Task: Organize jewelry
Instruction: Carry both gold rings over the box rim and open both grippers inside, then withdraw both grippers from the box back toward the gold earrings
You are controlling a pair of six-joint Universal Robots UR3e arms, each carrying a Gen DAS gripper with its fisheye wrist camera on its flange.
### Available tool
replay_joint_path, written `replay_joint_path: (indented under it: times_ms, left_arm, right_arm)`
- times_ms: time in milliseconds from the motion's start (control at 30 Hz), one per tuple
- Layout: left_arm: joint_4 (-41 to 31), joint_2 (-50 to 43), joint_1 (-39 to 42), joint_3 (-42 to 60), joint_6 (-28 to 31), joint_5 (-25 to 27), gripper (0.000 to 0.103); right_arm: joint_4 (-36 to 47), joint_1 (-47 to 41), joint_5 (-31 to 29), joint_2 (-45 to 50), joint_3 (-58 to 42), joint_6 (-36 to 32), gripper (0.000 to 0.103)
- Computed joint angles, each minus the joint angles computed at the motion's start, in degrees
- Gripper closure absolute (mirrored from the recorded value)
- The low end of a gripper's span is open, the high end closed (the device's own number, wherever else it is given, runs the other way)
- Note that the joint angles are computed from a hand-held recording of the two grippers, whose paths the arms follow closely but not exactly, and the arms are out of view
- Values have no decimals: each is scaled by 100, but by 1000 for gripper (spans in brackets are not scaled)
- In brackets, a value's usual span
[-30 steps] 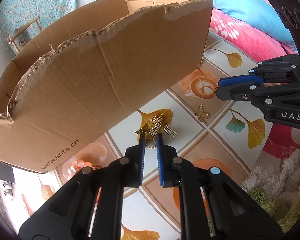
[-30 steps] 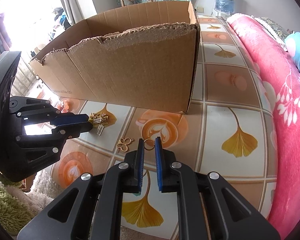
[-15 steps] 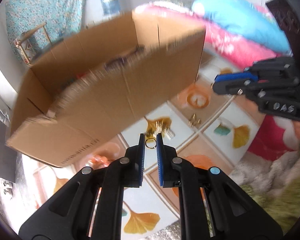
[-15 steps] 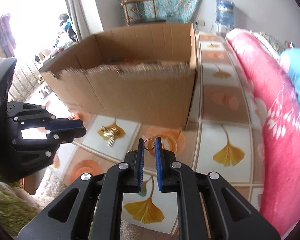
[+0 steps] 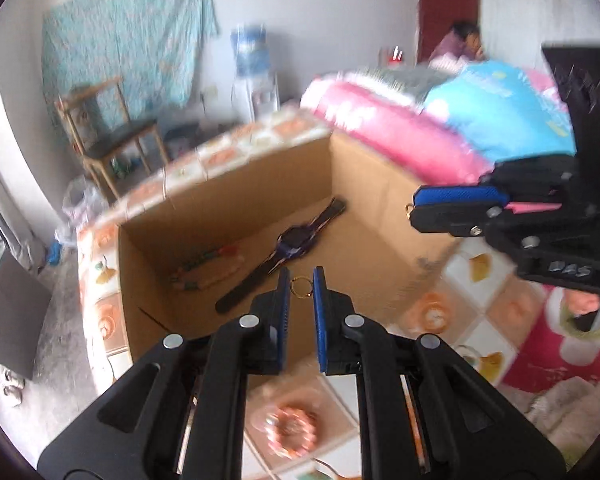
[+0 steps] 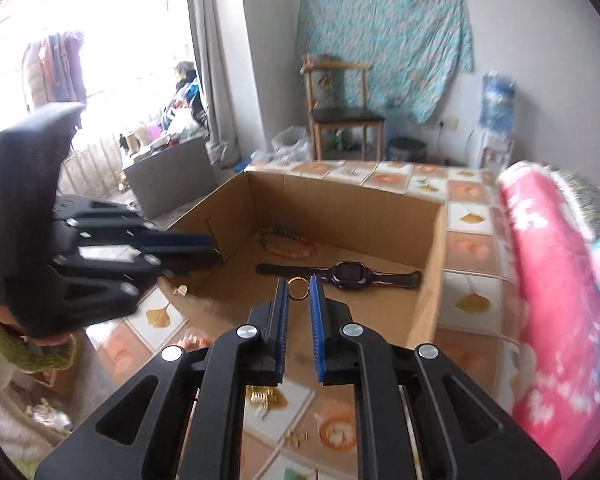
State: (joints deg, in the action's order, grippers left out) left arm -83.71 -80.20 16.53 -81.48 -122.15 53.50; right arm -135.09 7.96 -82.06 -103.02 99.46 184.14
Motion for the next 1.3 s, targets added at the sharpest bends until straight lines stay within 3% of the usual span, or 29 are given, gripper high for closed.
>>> replay_joint_path:
  times_ms: [100, 167, 267, 400, 467, 567, 800, 900, 1000, 1200, 1300]
  left_arm:
    - [-30, -1361, -644, 1114, -671, 821, 93]
    - [-558, -2162, -874, 2020, -936, 1160, 93]
    - [-1006, -2811, -1049, 2760, -1213, 1352, 93]
    - [-1302, -3278, -1175, 3349, -1423, 1480, 92]
    - [-1416, -3432, -1190, 3581, -1550, 1506, 77]
    - [-1587, -3435, -1084, 3701, -1552, 1327, 68]
    - [-1710, -3439, -919, 3893, -1606, 993, 66]
    - [-1736, -3314, -789, 3853, -1603, 840, 65]
    - [-1765, -3057, -589, 3688, -1522, 616, 60]
    - [-1516, -1628, 243, 2332, -919, -148, 39]
    - [-2119, -714, 963, 1693, -120, -692, 30]
  right_arm:
    - [991, -267, 394, 1079, -1085, -260, 92]
    - [1498, -350, 479, 1579, -1608, -329, 92]
    - [2019, -446, 592, 2111, -2116, -425, 92]
    - [2063, -510, 500, 2257, -2213, -463, 92]
    - [1943, -565, 569, 2144, -2053, -394, 91]
    - [1794, -725, 733, 1920, -1830, -325, 91]
    - [1754, -1202, 1057, 1351, -1540, -297, 90]
    - [1685, -1444, 1247, 938, -1261, -272, 75]
    - [1657, -1650, 1406, 503, -1034, -258, 74]
    - [1675, -2258, 2133, -1034, -128, -372, 74]
    - [2138, -2841, 2823, -2170, 488, -774, 73]
